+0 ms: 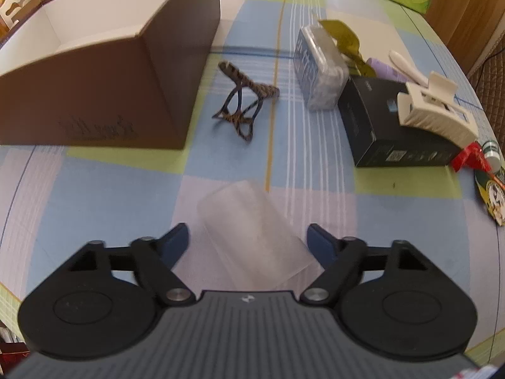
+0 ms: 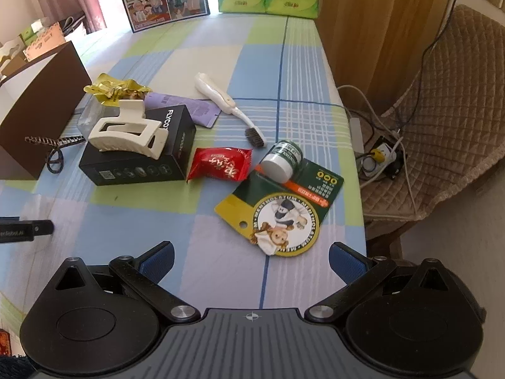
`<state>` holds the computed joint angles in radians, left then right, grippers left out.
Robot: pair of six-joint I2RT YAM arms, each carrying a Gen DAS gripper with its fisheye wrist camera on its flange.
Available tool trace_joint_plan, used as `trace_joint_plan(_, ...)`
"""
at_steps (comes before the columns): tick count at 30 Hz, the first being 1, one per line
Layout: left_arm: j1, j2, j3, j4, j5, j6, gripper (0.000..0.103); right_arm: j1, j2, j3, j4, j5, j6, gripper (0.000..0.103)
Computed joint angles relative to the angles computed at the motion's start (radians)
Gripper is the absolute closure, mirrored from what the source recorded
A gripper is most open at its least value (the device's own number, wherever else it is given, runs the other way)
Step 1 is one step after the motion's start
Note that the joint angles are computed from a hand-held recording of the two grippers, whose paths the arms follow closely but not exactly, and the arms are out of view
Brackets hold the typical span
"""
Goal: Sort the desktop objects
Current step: 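Grasp the clear plastic cup with the left tool while the right tool grasps the green ointment tin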
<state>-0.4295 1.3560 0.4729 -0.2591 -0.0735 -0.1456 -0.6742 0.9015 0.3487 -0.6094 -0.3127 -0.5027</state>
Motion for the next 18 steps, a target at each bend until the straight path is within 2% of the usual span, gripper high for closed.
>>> trace_joint_plan(2, 0.016, -0.011, -0.018, 0.014, 0.005, 0.029, 0.046, -0.001, 0.036, 0.006, 0.03, -0.005, -0.008, 0.002)
trace_joint_plan(6, 0.031, -0.029, -0.034, 0.038, -0.001, 0.088, 0.055, 0.008, 0.099, 0.015, 0.094, -0.013, -0.019, 0.002)
trace_joint_plan(9, 0.027, -0.022, -0.028, 0.043, -0.018, 0.115, 0.055, 0.018, 0.133, 0.019, 0.145, -0.019, -0.018, 0.002)
trace_joint_plan(14, 0.001, -0.025, -0.033, 0.055, -0.113, 0.138, 0.055, 0.018, 0.211, 0.022, 0.281, -0.024, 0.022, 0.003)
trace_joint_plan(17, 0.045, -0.023, -0.022, 0.049, -0.118, 0.136, 0.055, 0.016, 0.284, 0.036, 0.365, -0.017, 0.059, 0.027)
trace_joint_plan(18, 0.059, -0.025, -0.017, 0.046, -0.12, 0.136, 0.055, 0.01, 0.317, 0.048, 0.387, -0.017, 0.077, 0.031)
